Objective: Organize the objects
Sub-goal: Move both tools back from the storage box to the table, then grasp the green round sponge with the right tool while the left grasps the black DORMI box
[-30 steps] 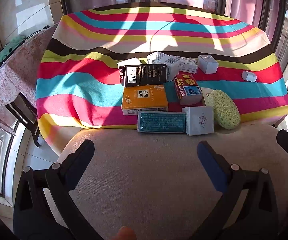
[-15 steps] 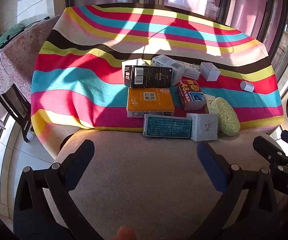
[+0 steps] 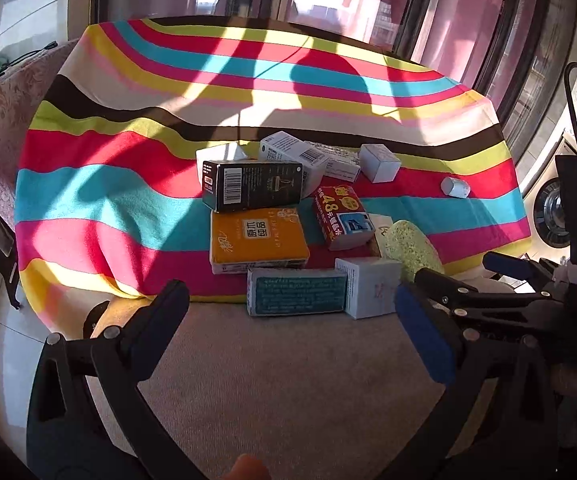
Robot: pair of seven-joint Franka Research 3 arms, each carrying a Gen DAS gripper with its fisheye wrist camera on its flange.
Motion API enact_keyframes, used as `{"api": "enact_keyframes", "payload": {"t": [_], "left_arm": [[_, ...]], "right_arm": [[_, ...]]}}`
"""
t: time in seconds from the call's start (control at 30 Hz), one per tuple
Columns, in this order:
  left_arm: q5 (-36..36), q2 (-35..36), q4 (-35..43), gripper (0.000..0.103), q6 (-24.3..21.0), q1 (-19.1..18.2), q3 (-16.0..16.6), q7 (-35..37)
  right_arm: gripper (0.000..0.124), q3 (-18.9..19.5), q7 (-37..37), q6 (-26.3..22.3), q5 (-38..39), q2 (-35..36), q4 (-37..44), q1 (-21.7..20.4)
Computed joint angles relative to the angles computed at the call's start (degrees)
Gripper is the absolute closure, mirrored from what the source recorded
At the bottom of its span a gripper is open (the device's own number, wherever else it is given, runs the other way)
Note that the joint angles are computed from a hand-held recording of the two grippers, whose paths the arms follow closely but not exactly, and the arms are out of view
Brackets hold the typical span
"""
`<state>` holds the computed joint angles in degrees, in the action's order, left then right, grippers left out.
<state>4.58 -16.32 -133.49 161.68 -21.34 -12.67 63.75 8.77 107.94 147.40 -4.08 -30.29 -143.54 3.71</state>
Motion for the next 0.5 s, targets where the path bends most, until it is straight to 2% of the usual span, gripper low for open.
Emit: {"api": "enact_keyframes", "payload": {"t": [0.13, 0.2, 0.33, 0.43, 0.5], "left_arm": [[-4.69, 2.10, 2.06, 0.000, -1.79, -2.41, 1.36, 3.93], [-3.48, 2.51, 2.60, 0.000, -1.62, -0.56, 0.45, 1.73], [2.31, 4.75, 4.99, 0.000, 1.17, 3.98, -0.68, -3.54], [-1.54, 7.76, 7.15, 0.000, 3.63, 3.46, 1.79, -0.24], [-3.14, 9.72, 9.04, 0.000, 3.43, 3.66, 2.49, 3.20]], "right_arm": [[0.021, -2.36, -0.31, -0.54, 3.54, 1.17, 0.63, 0.71], [0.021, -4.35, -1.59, -0.30, 6.97, 1.36, 0.50, 1.84], [0.021, -4.93, -3.44, 0.09, 9.79, 2.46, 1.15, 2.38], [0.021, -5.29, -4.77, 1.18, 11.86, 3.90, 2.04, 3.10], [0.021, -5.57, -5.52, 0.29, 12.98, 5.59, 3.33, 3.41]]}}
